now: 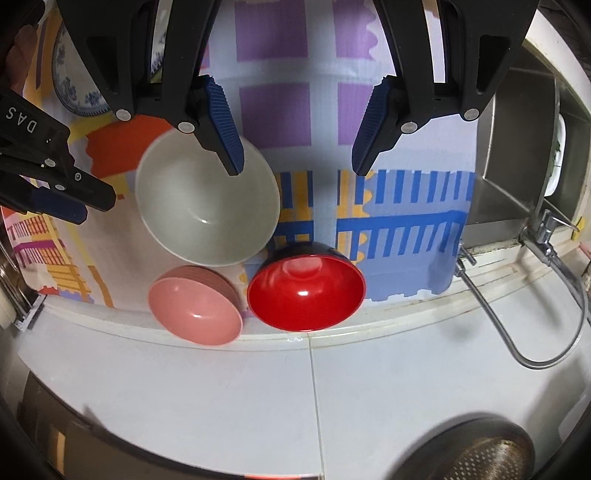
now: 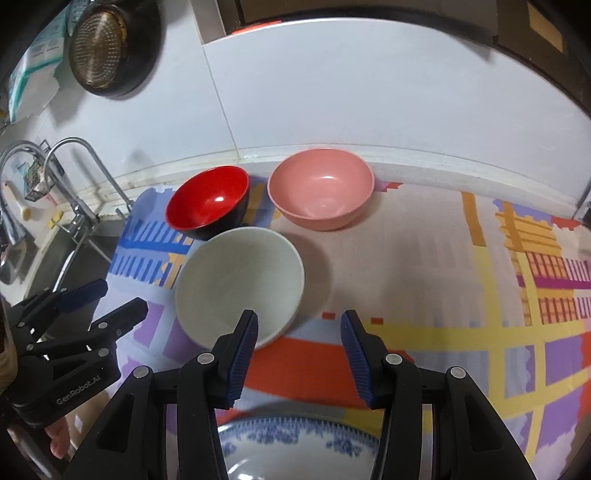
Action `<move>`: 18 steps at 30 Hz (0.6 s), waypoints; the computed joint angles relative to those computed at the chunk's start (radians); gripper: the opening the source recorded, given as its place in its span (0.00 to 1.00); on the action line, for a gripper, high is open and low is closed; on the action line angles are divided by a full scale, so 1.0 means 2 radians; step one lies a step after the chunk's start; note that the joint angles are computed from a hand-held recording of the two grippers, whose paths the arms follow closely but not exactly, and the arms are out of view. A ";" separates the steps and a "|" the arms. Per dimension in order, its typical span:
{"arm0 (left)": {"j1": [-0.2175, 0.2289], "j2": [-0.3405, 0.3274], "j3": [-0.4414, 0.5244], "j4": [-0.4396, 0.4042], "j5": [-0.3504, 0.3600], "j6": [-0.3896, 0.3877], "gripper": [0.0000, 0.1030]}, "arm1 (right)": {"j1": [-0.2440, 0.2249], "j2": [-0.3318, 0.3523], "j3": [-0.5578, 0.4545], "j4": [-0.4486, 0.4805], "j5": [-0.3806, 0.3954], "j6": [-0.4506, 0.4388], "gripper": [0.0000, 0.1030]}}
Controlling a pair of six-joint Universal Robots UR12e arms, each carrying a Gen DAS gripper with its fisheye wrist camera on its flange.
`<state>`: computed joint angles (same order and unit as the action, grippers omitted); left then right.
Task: Organize plates and bowls
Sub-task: 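Move both grippers to the rim of the white bowl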
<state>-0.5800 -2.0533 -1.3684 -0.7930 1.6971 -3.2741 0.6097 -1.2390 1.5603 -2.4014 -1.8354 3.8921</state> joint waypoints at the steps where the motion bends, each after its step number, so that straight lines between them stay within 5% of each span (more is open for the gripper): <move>1: 0.000 -0.003 0.003 -0.002 0.000 0.001 0.58 | -0.002 0.003 -0.001 -0.001 0.003 0.000 0.47; 12: 0.005 -0.030 0.026 -0.025 -0.007 -0.006 0.58 | -0.020 0.022 -0.013 0.014 0.029 -0.002 0.46; 18: 0.006 -0.040 0.036 -0.034 -0.010 -0.008 0.54 | -0.025 0.030 -0.017 0.025 0.044 -0.001 0.36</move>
<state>-0.5673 -2.1329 -1.2962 -0.8600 1.6776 -3.2897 0.5597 -1.1793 1.5260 -2.3524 -1.7469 3.8894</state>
